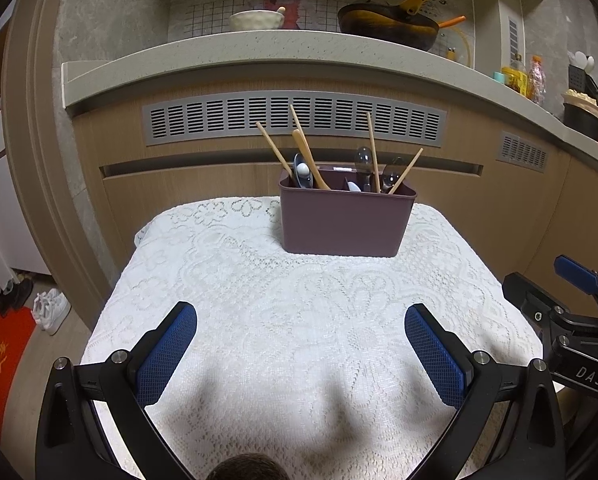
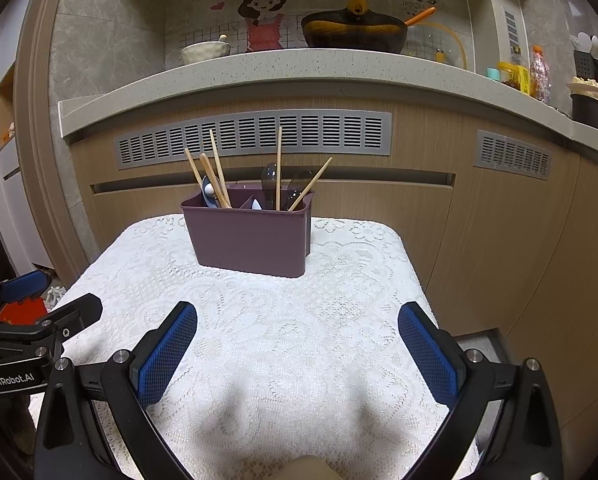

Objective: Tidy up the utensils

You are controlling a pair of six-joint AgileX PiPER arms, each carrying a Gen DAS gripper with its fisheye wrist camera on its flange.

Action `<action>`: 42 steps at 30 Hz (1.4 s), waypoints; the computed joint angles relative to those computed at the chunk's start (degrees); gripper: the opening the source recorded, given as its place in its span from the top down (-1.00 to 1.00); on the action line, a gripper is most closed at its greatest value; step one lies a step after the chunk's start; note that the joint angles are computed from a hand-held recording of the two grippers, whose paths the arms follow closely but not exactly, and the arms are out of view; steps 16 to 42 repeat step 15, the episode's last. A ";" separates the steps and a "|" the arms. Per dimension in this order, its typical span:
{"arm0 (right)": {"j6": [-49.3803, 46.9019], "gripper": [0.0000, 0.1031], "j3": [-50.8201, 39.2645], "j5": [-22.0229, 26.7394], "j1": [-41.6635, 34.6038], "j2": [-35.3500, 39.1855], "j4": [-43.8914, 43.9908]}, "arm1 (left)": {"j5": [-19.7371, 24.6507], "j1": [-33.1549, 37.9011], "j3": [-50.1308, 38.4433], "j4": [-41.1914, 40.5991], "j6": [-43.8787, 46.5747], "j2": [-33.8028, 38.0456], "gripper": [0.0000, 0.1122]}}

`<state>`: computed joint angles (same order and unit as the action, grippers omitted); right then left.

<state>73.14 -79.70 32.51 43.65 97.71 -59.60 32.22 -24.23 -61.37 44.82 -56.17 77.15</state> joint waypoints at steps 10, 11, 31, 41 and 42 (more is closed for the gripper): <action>0.45 -0.94 0.35 0.16 0.50 -0.69 -0.67 | 0.48 -0.58 0.17 -0.24 0.76 -0.58 -0.83; 0.57 -0.94 0.47 0.15 0.56 -0.81 -0.78 | 0.57 -0.63 0.29 -0.17 0.66 -0.64 -0.83; 0.61 -0.94 0.80 -0.12 0.46 -1.15 -0.82 | 1.09 -0.25 0.32 -0.69 0.70 -0.61 -0.83; 0.61 -0.94 0.80 -0.12 0.46 -1.15 -0.82 | 1.09 -0.25 0.32 -0.69 0.70 -0.61 -0.83; 0.61 -0.94 0.80 -0.12 0.46 -1.15 -0.82 | 1.09 -0.25 0.32 -0.69 0.70 -0.61 -0.83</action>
